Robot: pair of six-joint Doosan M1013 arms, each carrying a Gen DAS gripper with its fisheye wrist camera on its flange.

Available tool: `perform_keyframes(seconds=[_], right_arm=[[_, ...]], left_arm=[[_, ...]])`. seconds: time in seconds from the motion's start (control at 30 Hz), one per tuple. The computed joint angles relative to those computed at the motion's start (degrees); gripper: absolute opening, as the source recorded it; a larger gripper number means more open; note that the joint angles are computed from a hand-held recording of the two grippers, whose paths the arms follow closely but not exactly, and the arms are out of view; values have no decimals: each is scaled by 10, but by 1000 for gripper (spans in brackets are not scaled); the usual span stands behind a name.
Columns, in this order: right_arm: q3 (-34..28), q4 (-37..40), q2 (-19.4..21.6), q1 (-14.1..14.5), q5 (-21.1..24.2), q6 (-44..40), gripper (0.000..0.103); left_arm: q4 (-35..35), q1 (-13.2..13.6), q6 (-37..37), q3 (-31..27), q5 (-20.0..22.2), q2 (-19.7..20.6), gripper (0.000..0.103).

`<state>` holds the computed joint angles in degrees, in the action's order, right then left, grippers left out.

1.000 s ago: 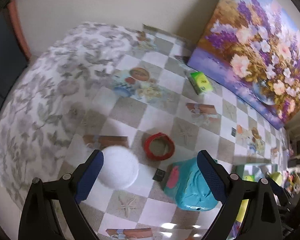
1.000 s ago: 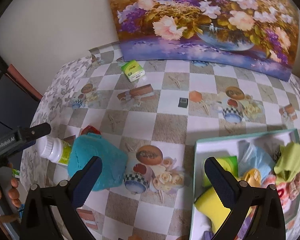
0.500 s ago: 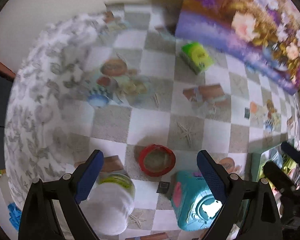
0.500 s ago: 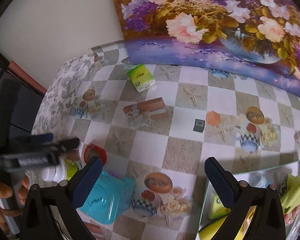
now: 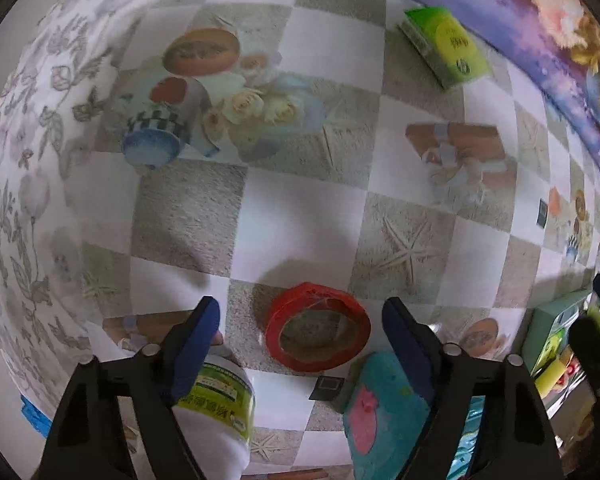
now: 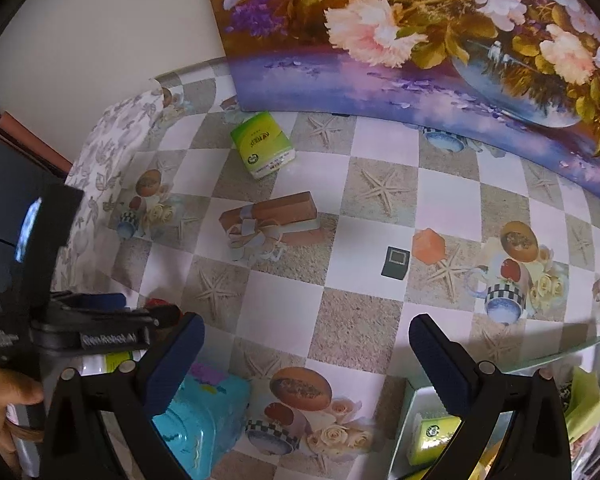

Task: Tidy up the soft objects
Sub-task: 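Close the left gripper on the red tape roll and lift it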

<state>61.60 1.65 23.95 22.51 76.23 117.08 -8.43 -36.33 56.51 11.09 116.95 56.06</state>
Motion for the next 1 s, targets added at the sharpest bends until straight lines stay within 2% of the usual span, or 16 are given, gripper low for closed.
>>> perform_keyframes(seconds=[0.23,0.3,0.37,0.53,0.77,1.0], right_arm=[[-10,-4,9,1,11,-5,103],[-12,-6,11,1,13,-5,103],[-15,-8,13,1,14,-6,103],[-28,-6,25,-1,4,-16,103],[-64,-20,55,2,-22,-55,103],[-98,-61,88,8,-44,-93,101]], left_arm=[[-7,-4,16,52,-23,-19,74],[-5,-6,19,49,-29,-19,59],[-8,-5,15,27,-27,-10,58],[-11,-3,23,58,-64,-28,57],[12,9,16,4,-80,-11,57],[39,19,-2,59,-171,-44,57]])
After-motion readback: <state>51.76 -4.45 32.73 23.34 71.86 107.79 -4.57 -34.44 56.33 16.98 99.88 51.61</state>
